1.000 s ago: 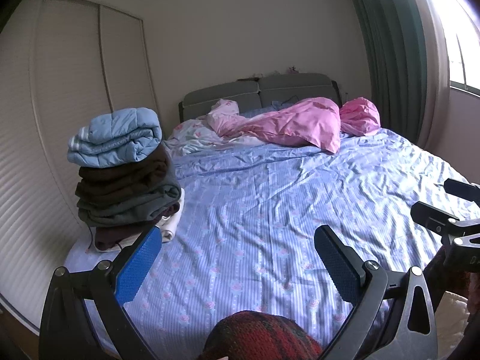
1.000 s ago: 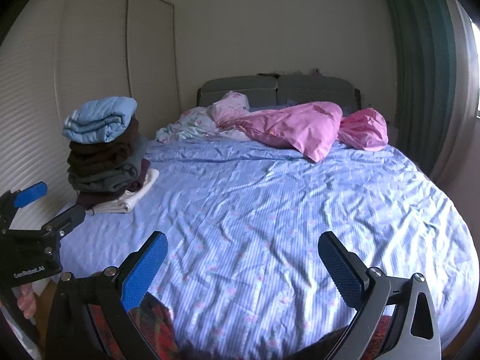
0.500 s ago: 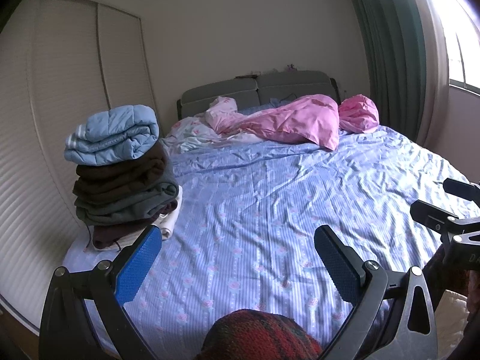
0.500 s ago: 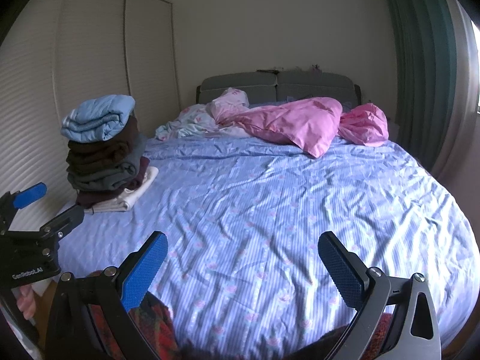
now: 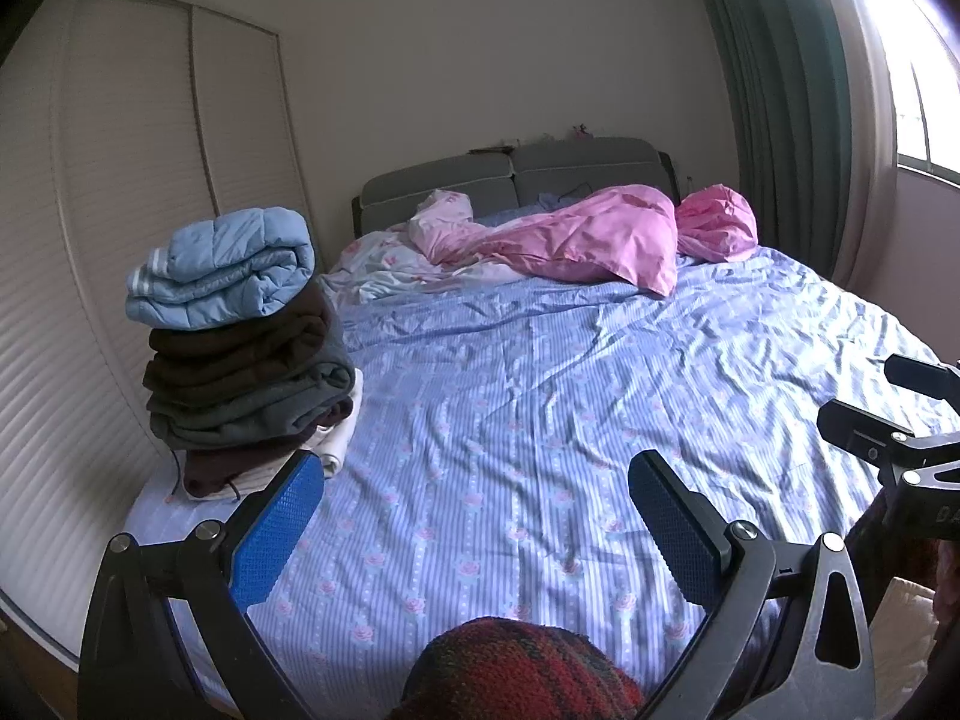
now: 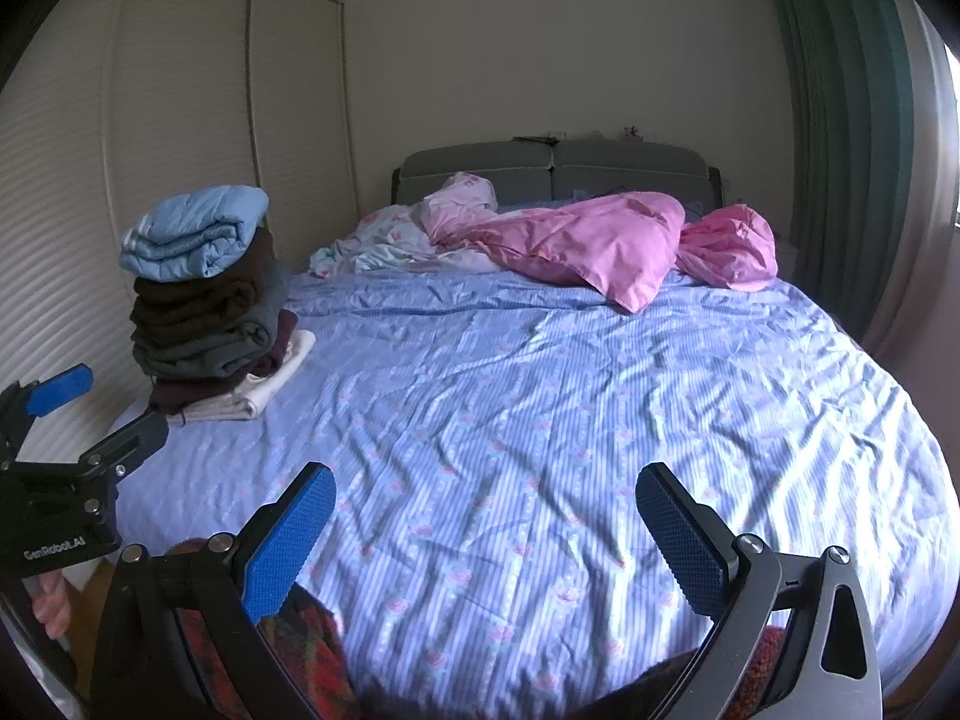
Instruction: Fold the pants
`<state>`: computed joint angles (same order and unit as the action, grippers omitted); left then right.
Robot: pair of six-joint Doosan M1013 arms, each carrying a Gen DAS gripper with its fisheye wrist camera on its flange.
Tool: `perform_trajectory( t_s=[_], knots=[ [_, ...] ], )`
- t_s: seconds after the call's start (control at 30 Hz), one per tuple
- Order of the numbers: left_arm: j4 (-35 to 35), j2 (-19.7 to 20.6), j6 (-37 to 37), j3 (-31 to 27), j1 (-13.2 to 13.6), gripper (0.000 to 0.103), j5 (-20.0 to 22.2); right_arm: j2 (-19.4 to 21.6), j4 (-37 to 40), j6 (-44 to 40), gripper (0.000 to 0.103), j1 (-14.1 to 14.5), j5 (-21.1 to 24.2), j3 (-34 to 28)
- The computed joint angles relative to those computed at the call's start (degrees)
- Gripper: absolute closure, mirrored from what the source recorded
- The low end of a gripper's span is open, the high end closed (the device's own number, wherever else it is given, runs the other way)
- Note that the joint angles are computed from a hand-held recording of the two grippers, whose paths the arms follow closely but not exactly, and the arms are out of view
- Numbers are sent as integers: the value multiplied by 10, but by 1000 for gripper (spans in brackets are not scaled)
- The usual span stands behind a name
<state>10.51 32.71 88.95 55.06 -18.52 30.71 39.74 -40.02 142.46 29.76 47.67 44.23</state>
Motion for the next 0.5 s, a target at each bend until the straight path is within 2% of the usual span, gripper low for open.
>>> perform_trajectory(
  t_s=[0.5],
  knots=[
    [-13, -1, 20, 7, 2, 0, -8, 0, 3, -2, 1, -1, 0, -1]
  ],
)
